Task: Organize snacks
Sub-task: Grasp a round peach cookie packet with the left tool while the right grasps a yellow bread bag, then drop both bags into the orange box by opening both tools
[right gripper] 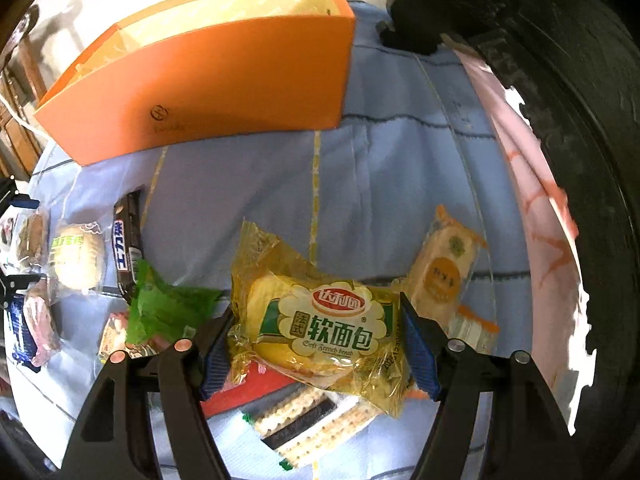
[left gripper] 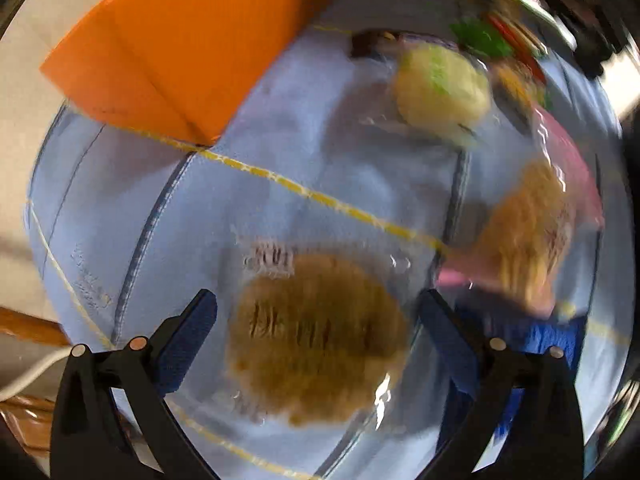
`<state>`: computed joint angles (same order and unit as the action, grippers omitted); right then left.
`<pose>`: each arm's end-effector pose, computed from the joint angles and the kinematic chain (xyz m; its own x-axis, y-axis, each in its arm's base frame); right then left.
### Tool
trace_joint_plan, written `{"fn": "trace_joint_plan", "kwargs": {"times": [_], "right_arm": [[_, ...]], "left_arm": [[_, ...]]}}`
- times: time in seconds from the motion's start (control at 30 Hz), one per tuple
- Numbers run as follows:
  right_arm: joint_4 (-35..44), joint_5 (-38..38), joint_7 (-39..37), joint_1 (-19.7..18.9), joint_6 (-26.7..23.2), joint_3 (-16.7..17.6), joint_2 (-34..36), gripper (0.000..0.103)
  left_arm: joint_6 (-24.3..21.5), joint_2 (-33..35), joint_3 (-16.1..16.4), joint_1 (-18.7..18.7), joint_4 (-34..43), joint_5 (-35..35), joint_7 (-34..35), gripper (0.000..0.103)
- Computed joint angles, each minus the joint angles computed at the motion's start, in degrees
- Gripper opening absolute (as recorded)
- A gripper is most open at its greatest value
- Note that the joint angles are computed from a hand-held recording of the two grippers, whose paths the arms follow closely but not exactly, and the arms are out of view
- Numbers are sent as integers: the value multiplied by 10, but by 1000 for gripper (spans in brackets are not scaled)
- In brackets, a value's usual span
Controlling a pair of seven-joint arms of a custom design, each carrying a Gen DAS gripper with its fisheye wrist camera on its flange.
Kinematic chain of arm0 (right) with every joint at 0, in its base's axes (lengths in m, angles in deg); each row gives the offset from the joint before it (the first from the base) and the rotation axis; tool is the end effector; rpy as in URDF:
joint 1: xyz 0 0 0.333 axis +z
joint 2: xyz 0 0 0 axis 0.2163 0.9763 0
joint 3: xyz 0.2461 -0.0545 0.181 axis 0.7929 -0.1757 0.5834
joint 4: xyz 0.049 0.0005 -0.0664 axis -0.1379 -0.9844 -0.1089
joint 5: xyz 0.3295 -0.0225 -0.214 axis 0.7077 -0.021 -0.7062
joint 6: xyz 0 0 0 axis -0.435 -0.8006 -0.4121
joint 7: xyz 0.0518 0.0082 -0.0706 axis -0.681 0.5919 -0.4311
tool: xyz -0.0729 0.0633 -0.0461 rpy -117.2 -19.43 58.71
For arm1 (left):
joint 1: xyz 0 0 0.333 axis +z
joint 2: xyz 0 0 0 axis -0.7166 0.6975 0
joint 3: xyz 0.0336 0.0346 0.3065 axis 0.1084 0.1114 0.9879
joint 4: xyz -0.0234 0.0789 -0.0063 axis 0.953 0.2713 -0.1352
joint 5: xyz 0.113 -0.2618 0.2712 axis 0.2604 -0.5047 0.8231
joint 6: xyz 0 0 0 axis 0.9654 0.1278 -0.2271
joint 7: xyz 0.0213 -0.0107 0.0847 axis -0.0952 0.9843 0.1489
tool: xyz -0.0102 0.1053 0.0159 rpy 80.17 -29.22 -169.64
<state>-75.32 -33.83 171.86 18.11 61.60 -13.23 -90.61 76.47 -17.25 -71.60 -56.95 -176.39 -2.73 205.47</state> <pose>0.3769 0.0017 0.4390 0.1248 -0.9900 0.0654 -0.9285 -0.1397 -0.3441 0.4584 -0.1875 0.3833 -0.8161 -0.5766 -0.0395 -0.5501 0.7959 -0.2528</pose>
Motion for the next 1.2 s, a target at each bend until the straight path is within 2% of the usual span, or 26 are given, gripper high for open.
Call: {"fn": "trace_joint_plan", "kwargs": {"times": [0.03, 0.1, 0.13, 0.23, 0.27, 0.33, 0.43, 0.63, 0.7, 0.8, 0.83, 0.87, 0.93, 0.97, 1.03, 1.13, 1.2], "right_arm": [[-3, -5, 6, -4, 0, 5, -3, 73], [-10, -9, 16, -7, 0, 9, -14, 73], [-11, -8, 19, -7, 1, 8, -17, 73], [-17, -8, 23, -4, 3, 7, -29, 73], [-18, -8, 23, -2, 4, 7, -34, 73], [-18, -7, 19, 3, 4, 5, -39, 73], [-17, 1, 8, 13, 5, -2, -45, 73], [-12, 18, -15, 28, 11, -12, -50, 73], [-12, 23, -22, 31, 14, -13, -55, 73], [-9, 34, -34, 37, 21, -18, -60, 73], [-6, 38, -38, 39, 23, -20, -60, 73], [1, 46, -42, 44, 26, -25, -57, 73], [12, 59, -49, 51, 35, -29, -50, 73], [20, 65, -55, 57, 43, -30, -46, 73], [35, 69, -58, 60, 59, -26, -36, 73], [74, 100, -70, 82, 88, -39, -10, 73], [109, 101, -62, 80, 127, -27, 24, 73]], "left_arm": [[-16, 9, 6, -1, 11, -10, -21, 92], [9, 3, -5, 9, 3, -1, -101, 80], [11, 1, -11, 14, -1, 16, -155, 79], [40, -10, -23, 19, -23, 66, -249, 77], [54, -21, -34, 24, -40, 101, -310, 77], [47, -18, -45, 36, -34, 145, -417, 77], [57, -30, -43, 36, -35, 169, -484, 77], [63, -88, -33, 36, -45, 158, -526, 77], [60, -103, -53, 38, -33, 170, -564, 77], [52, -127, -63, 28, -21, 168, -590, 77], [68, -126, -74, 38, -13, 186, -614, 77], [62, -136, -88, 41, -4, 194, -645, 77], [69, -127, -96, 45, 25, 199, -690, 77], [78, -119, -116, 63, 40, 227, -737, 77], [63, -99, -133, 74, 76, 262, -802, 77], [38, -45, -154, 85, 147, 325, -887, 77], [7, -7, -163, 85, 194, 375, -928, 77]]}}
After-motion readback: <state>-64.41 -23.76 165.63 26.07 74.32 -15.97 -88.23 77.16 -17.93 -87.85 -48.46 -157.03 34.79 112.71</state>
